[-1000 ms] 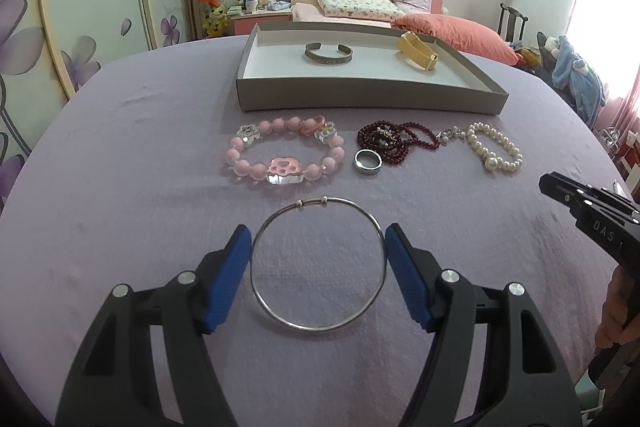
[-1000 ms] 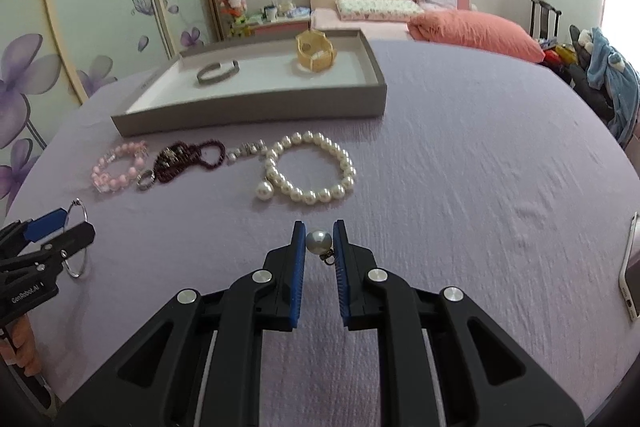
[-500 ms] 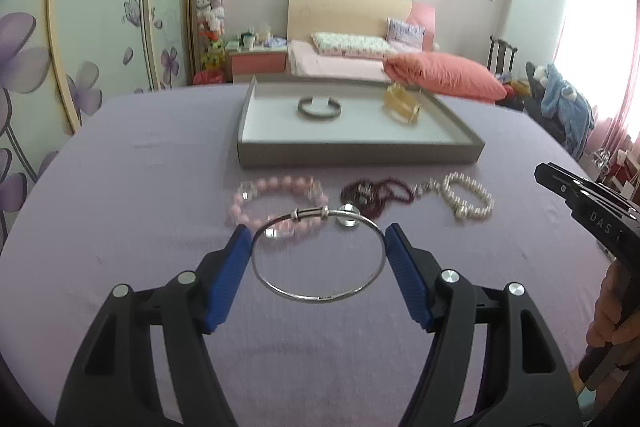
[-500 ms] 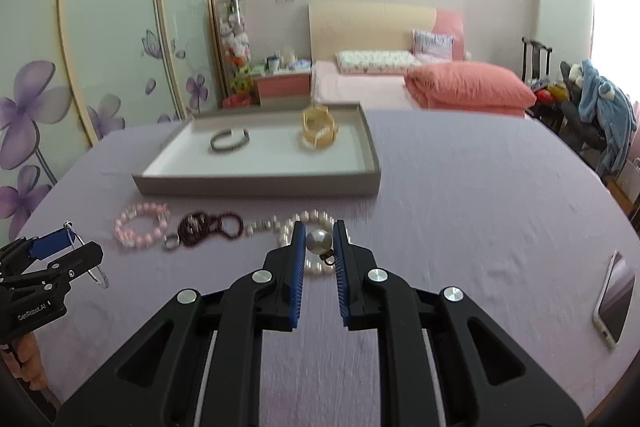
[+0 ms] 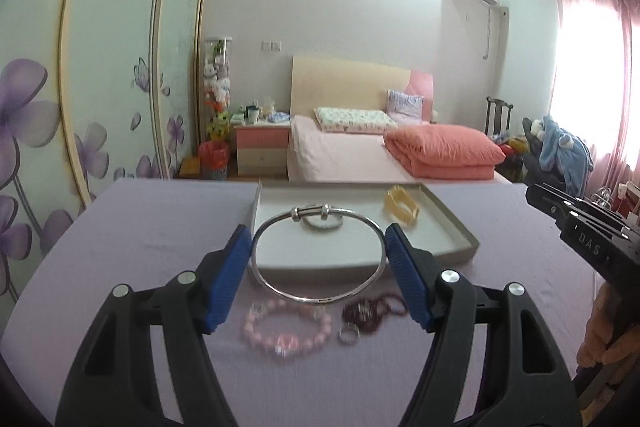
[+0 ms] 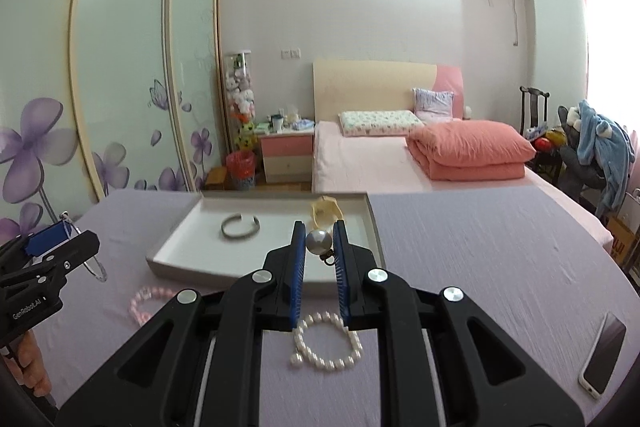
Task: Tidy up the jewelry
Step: 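Carry the bangle into the tray and open the left tool while the right tool releases the earring there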
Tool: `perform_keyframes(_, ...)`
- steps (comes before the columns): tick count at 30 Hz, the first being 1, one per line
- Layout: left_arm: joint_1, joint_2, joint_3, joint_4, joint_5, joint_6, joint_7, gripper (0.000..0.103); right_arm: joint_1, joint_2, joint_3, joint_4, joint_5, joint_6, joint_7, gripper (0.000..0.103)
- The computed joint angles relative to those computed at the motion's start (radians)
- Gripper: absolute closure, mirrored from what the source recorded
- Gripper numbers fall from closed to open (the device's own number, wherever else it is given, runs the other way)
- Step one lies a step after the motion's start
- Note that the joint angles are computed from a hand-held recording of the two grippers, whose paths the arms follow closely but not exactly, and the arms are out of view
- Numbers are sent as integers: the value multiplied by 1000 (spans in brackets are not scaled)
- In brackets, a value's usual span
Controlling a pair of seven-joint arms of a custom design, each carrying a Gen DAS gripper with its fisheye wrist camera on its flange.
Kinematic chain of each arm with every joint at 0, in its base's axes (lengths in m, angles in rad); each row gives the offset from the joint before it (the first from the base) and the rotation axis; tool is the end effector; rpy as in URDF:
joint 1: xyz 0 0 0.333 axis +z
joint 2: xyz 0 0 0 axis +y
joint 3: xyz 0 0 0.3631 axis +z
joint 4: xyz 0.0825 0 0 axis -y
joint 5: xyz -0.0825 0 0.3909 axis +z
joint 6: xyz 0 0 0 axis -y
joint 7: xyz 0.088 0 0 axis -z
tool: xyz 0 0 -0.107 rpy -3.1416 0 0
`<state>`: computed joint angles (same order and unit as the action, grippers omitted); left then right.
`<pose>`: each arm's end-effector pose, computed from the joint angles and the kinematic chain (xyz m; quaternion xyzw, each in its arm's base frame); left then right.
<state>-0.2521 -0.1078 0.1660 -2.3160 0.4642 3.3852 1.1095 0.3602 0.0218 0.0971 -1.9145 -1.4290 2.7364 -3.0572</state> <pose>0.5261 -0.0917 0.5674 -0.5505 0.6315 -0.4378 0.3263 0.5317 0.3037 0.5893 -0.5749 0.6001 -0.3757 0.4102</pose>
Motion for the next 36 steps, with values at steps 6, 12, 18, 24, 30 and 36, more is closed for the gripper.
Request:
perform_keyframes(6, 144, 121, -197, 117, -233, 29, 208, 36, 2, 105, -32, 137, -11, 42, -3, 88)
perform_keyframes(12, 139, 261, -230, 285, -384, -14, 341, 36, 34, 232, -90, 291, 1, 56, -23, 88)
perform_keyframes(18, 191, 402, -302, 474, -410, -106, 361, 36, 24, 369, -117, 419, 256, 90, -182, 88)
perform_keyframes(24, 163, 523, -264, 656, -432, -209, 338, 36, 54, 463, -165, 528, 366, 62, -280, 88)
perform_keyframes(30, 133, 603, -232, 760, -403, -314, 321, 36, -1, 540, -72, 602, 672, -18, -560, 88)
perform_keyframes(36, 170, 631, -279, 781, -415, -379, 333, 36, 20, 557, -88, 610, 805, -52, -662, 88)
